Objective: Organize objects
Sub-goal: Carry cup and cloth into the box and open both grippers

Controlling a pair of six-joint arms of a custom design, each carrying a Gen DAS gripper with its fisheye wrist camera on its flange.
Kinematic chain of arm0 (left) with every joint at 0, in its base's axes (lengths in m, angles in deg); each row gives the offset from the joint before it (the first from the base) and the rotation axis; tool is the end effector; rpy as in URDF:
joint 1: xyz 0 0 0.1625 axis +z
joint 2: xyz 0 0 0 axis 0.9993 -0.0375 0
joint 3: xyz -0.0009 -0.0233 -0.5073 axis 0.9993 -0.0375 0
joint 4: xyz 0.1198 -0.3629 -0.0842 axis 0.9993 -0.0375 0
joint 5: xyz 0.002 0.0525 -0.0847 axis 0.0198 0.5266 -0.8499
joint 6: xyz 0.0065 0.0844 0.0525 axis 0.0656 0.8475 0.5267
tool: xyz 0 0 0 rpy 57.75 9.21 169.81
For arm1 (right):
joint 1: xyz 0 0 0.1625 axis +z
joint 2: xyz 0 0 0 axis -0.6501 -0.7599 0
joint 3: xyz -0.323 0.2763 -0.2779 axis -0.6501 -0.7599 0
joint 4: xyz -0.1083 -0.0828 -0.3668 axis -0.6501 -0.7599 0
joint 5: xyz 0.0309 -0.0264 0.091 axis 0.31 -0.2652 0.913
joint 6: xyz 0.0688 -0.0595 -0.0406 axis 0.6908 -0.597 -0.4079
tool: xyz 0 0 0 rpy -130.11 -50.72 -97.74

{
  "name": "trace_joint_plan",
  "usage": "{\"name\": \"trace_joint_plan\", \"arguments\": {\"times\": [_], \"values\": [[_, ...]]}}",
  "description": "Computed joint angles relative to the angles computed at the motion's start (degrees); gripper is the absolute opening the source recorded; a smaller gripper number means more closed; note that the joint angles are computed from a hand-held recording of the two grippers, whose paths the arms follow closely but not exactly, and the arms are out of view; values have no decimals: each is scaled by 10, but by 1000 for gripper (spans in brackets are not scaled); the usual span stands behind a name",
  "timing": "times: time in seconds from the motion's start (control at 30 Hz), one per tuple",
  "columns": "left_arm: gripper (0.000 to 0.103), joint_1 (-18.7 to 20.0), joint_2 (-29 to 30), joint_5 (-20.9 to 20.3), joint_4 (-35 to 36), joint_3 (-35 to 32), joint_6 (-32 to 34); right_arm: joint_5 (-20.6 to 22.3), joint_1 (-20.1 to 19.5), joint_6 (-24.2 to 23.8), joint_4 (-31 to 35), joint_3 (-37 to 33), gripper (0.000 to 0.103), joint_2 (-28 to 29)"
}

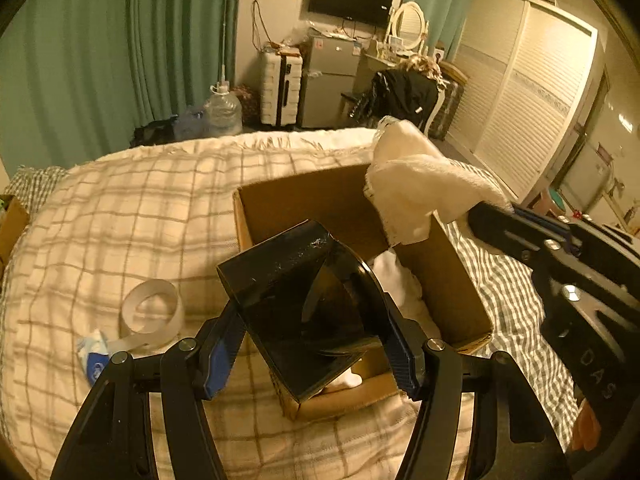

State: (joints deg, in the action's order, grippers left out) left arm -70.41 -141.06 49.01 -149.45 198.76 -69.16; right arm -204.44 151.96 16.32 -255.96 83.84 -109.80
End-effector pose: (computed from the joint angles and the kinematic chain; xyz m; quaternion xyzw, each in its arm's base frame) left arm -0.3907 -0.3435 0.1198 0.0454 0.8779 -0.3514 0.3222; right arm 0.2451 -0.3738 0.3246 0.4286 -0.8269 0.2617 0.2531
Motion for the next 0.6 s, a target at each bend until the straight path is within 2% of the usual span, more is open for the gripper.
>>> {"name": "trace_joint_plan", "arguments": {"times": [0.2, 0.43, 0.47, 0.5, 0.6], "values": [[65, 12, 18, -11, -50, 11, 34, -3, -27, 3, -16, 4, 8, 28], [68, 23, 32, -15, -92, 17, 71, 3, -46, 21, 3, -15, 9, 43], [73, 25, 33, -16, -103, 20, 76, 4, -49, 28, 11, -18, 14, 42], [83, 25, 34, -19, -110, 20, 81, 5, -50, 31, 12, -19, 23, 41], [96, 17, 31, -8, -77, 15, 67, 4, -52, 36, 7, -18, 41, 38]]}}
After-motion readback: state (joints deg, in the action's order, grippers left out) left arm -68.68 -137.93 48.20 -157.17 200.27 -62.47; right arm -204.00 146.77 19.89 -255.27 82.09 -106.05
